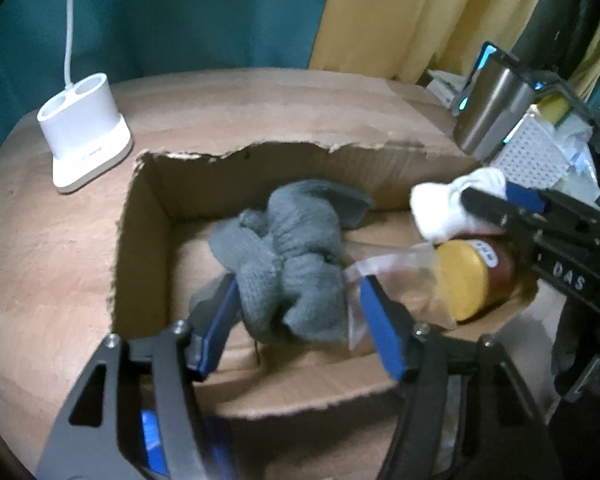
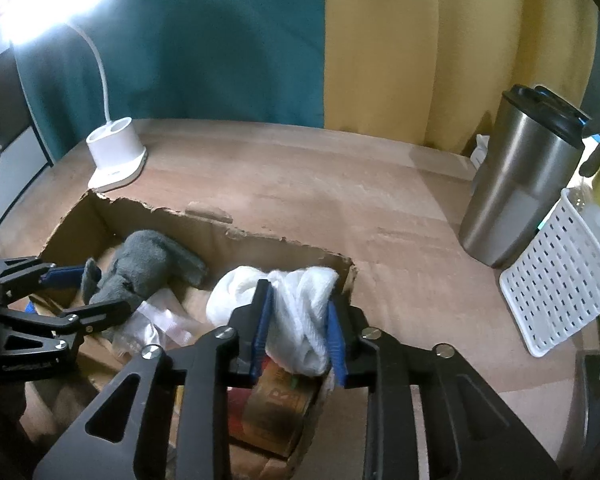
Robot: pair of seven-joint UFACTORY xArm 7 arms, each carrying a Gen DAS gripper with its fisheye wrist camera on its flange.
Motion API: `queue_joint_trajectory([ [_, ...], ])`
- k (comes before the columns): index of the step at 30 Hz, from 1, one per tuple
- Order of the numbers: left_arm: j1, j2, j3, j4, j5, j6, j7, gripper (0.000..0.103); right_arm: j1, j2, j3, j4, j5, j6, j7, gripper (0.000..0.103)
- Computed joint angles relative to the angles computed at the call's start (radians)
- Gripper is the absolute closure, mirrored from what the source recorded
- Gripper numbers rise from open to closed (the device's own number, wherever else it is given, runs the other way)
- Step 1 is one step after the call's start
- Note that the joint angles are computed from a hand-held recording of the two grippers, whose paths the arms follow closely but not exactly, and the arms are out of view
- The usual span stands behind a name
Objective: Organize objects
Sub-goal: 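Release grey socks from the left tool while the right tool releases white socks in box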
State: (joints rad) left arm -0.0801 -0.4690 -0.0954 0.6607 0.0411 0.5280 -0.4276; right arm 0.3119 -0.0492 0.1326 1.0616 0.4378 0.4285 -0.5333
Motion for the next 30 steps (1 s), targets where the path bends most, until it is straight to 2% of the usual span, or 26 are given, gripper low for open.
queue_joint_trajectory([
  [1,0.004,-0.012,-0.008,-0.004,0.008,0.003,-0.008,0.03,0.002,-0.006,-0.004,0.003,0.039,0.021,-0.025,0.057],
  [2,0.008,-0.029,-0.014,-0.013,0.016,-0.001,-0.017,0.027,0.005,-0.015,-0.006,0.0,0.073,0.032,-0.047,0.046],
  [3,0.006,-0.047,-0.011,-0.023,0.014,-0.001,-0.017,0.027,0.008,-0.027,-0.003,-0.011,0.07,0.024,-0.045,0.04],
  [4,0.007,-0.057,-0.013,-0.027,0.016,0.0,-0.021,0.027,0.009,-0.037,0.001,-0.024,0.053,0.011,-0.033,0.039],
  [20,0.029,-0.222,-0.018,-0.111,0.031,-0.01,-0.035,0.027,0.029,-0.145,-0.036,-0.111,0.007,-0.028,0.102,0.039],
  [30,0.085,-0.239,-0.032,-0.113,0.064,-0.012,-0.067,0.027,-0.008,-0.039,-0.035,-0.043,-0.071,-0.046,0.204,0.039],
])
